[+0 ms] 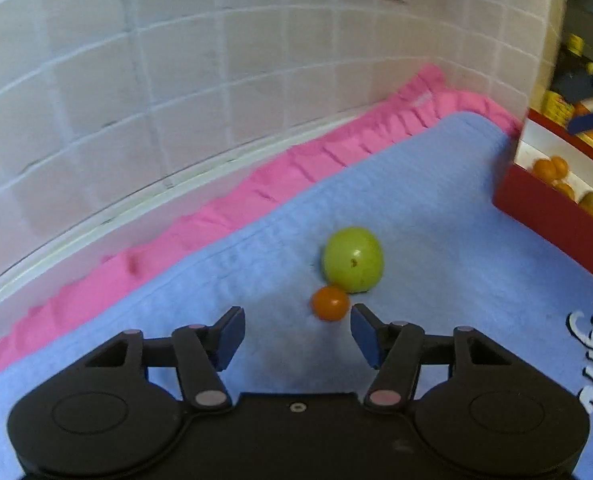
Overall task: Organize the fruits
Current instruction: 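Move both open tools back to the last green fruit and small mandarin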
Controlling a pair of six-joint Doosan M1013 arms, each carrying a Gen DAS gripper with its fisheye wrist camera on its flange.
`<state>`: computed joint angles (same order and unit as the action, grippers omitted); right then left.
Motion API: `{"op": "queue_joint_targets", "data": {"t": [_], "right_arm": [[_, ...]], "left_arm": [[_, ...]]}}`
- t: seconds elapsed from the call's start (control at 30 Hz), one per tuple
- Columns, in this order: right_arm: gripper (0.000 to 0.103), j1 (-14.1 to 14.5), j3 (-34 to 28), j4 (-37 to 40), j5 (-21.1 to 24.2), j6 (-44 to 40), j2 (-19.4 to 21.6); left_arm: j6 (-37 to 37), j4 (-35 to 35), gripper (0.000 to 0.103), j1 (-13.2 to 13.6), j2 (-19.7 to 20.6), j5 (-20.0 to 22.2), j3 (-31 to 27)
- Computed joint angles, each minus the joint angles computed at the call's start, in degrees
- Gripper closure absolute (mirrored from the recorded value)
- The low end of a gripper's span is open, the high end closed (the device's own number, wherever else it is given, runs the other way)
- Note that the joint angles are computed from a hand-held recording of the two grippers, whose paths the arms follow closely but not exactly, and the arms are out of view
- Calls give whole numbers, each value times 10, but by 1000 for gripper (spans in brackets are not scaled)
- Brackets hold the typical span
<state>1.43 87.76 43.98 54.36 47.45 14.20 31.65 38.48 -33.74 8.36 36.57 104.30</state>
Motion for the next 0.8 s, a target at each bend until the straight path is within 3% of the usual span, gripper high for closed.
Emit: {"op": "queue_joint_targets", "data": {"t": [0.03,0.17,0.27,0.47,0.53,0.57,0.7,0.8], "right_arm": [[3,6,-2,-3,-4,0,3],[3,28,-15,-45,-10,25,19],[3,30,-27,-46,17,46,35],[3,34,-34,-64,32,73,46],[3,33,-48,-70,69,98,55],[3,32,-51,-70,78,106,58],[3,44,-34,-96,31,101,43],[3,53,-11,-78,-11,41,27]], "left_arm": [[19,-7,33,4,3,-10,-1],[112,-68,54,19,16,-36,-9],[160,-97,55,25,22,-45,-12],[185,-119,55,27,30,-56,-14],[174,-115,65,26,33,-51,-14],[160,-104,75,24,32,-52,-13],[108,-71,75,18,22,-58,-1],[75,-45,75,9,15,-43,6]]}}
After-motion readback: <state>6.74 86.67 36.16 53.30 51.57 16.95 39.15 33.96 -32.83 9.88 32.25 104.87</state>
